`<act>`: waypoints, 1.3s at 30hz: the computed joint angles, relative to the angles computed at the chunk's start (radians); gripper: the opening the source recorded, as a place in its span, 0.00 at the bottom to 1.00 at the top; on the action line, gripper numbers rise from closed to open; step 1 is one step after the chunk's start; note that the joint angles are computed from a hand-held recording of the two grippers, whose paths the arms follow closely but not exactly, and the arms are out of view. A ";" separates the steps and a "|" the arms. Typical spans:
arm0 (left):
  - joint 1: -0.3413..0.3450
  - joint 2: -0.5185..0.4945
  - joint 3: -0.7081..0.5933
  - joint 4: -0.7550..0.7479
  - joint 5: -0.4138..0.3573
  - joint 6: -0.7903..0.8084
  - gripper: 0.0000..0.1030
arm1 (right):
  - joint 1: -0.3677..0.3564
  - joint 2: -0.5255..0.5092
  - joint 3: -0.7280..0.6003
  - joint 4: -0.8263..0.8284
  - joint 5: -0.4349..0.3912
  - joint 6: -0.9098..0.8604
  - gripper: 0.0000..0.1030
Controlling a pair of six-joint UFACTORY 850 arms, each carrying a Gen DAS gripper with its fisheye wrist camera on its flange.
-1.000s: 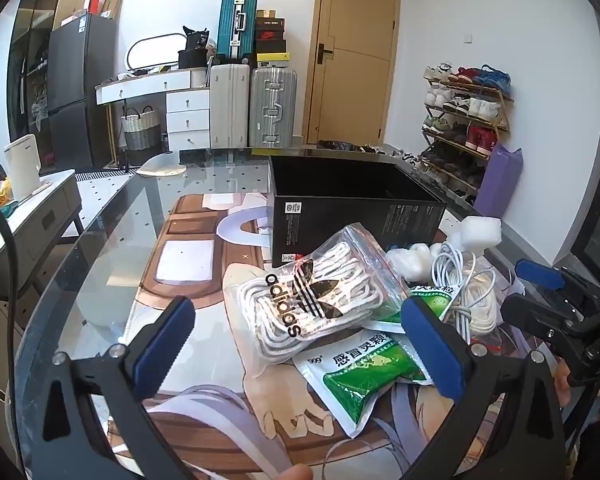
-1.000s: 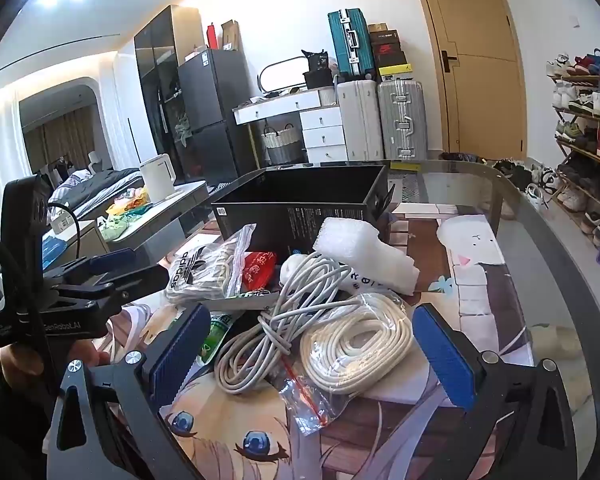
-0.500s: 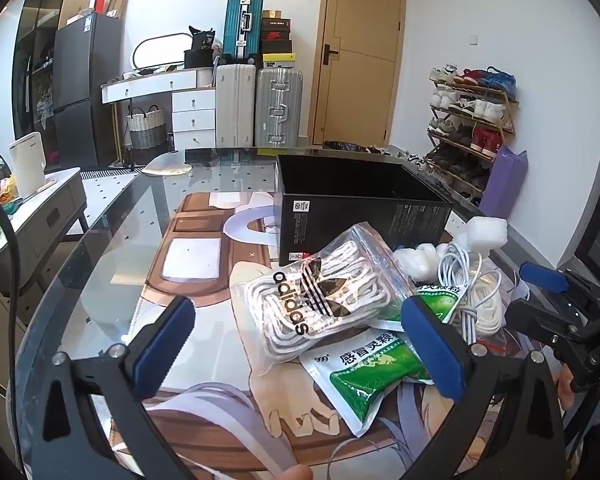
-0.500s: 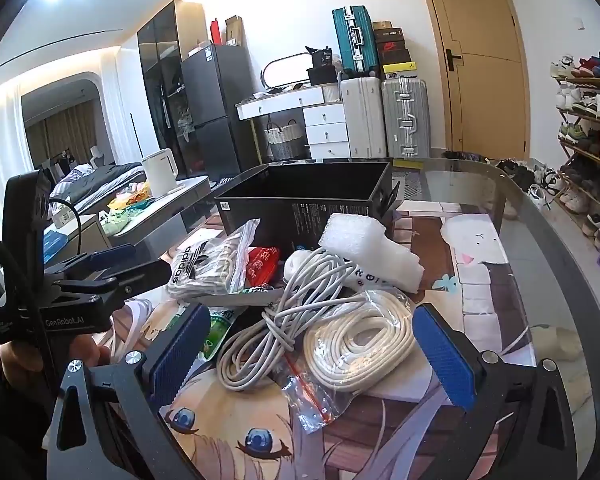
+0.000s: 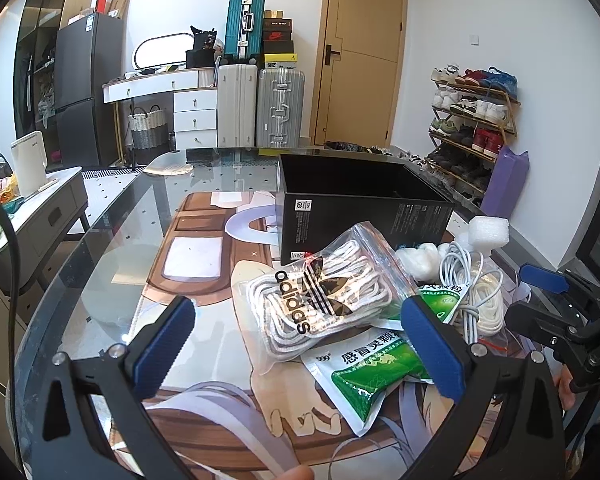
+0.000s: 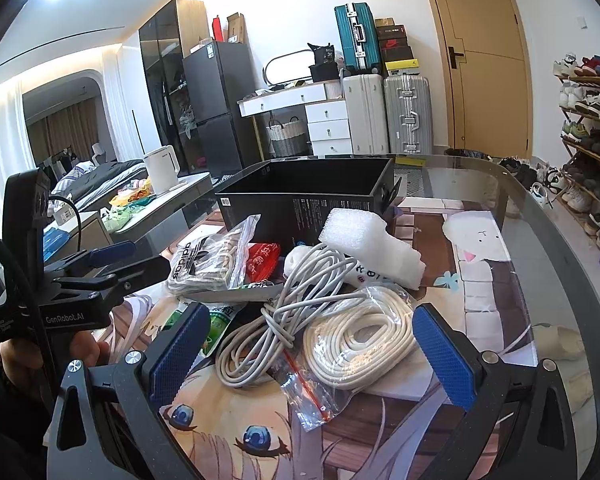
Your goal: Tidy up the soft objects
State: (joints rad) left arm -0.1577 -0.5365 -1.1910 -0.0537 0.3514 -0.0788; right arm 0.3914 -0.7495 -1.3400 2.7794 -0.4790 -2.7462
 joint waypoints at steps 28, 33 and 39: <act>0.002 -0.007 -0.007 0.048 -0.006 -0.037 1.00 | 0.004 -0.006 -0.012 0.046 0.022 -0.039 1.00; 0.002 -0.006 -0.005 0.043 -0.004 -0.032 1.00 | 0.003 -0.006 -0.012 0.043 0.022 -0.036 1.00; 0.003 -0.007 -0.006 0.055 -0.007 -0.043 1.00 | 0.006 -0.005 -0.012 0.067 0.029 -0.052 1.00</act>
State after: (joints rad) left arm -0.1551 -0.5431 -1.1967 0.0017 0.3446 -0.1214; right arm 0.3973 -0.7550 -1.3522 2.8462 -0.4501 -2.7984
